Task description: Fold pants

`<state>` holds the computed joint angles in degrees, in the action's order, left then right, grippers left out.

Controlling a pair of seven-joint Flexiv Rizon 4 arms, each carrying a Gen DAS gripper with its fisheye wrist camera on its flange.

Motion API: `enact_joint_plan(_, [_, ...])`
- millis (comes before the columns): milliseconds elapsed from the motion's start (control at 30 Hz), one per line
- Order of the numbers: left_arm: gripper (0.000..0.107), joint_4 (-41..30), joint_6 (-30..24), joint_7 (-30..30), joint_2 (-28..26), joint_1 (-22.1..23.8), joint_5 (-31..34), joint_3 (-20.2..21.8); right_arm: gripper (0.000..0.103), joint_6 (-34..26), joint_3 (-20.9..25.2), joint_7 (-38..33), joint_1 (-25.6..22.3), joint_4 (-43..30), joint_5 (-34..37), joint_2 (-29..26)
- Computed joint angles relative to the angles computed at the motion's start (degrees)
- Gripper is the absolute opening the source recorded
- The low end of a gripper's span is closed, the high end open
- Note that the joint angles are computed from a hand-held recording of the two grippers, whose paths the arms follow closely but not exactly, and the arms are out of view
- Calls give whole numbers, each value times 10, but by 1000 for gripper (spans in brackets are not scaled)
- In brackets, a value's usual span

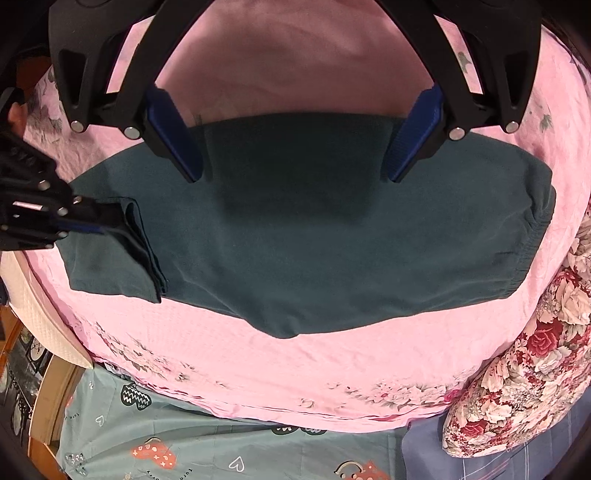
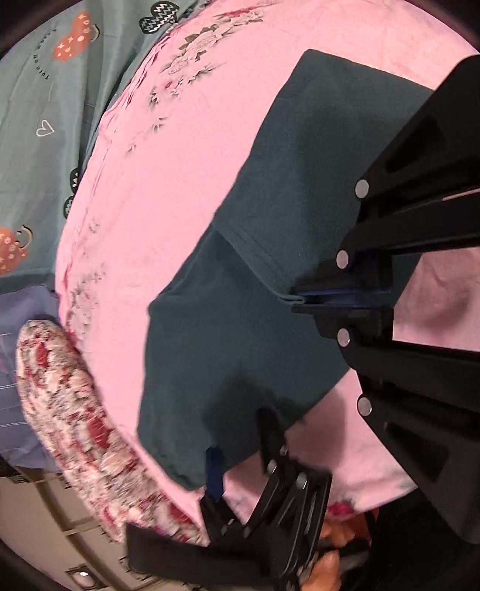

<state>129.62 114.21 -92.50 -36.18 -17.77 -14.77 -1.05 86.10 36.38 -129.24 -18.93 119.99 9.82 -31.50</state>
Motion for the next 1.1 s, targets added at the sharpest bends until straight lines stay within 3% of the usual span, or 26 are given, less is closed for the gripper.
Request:
enact_joint_plan(67, [101, 3, 2, -2, 1, 2, 2, -1, 7, 2, -19, 8, 18, 4, -6, 1])
enact_joint_plan(200, [101, 2, 2, -6, -1, 7, 5, -5, 23, 25, -28, 3, 25, 19, -21, 4])
enact_joint_plan(367, [101, 3, 6, -9, -2, 11, 14, -11, 23, 42, -57, 26, 52, 33, -57, 3])
enact_joint_plan(467, [101, 4, 6, -11, -2, 9, 12, -10, 12, 40, -49, 50, 42, 27, -68, -4])
enact_joint_plan(500, [101, 4, 6, -12, -2, 8, 12, -9, 8, 29, -33, 55, 24, 21, -68, -8])
enact_joint_plan(633, [101, 7, 12, -16, -2, 12, 14, -11, 7, -6, 44, 46, -59, -6, -41, -21])
enact_joint_plan(767, [101, 10, 18, -21, -1, 21, 22, -17, 7, -49, 138, -13, -151, -23, 11, -12])
enact_joint_plan(833, [101, 11, 21, -23, -1, 23, 25, -19, 7, -77, 150, -31, -157, -30, 27, -11])
enact_joint_plan(933, [101, 10, 21, -24, 0, 18, 23, -17, 7, -76, 89, -14, -85, -29, 23, -14])
enact_joint_plan(1000, [101, 7, 17, -21, 2, 10, 17, -12, 11, -83, 54, 8, -49, -31, 8, -27])
enact_joint_plan(1033, [101, 6, 16, -18, 4, 5, 15, -9, 13, -87, 61, -18, -55, -38, 35, -30])
enact_joint_plan(1100, [101, 1, 12, -5, 8, -11, 11, -1, 34, -124, 78, -33, -80, -51, 60, -22])
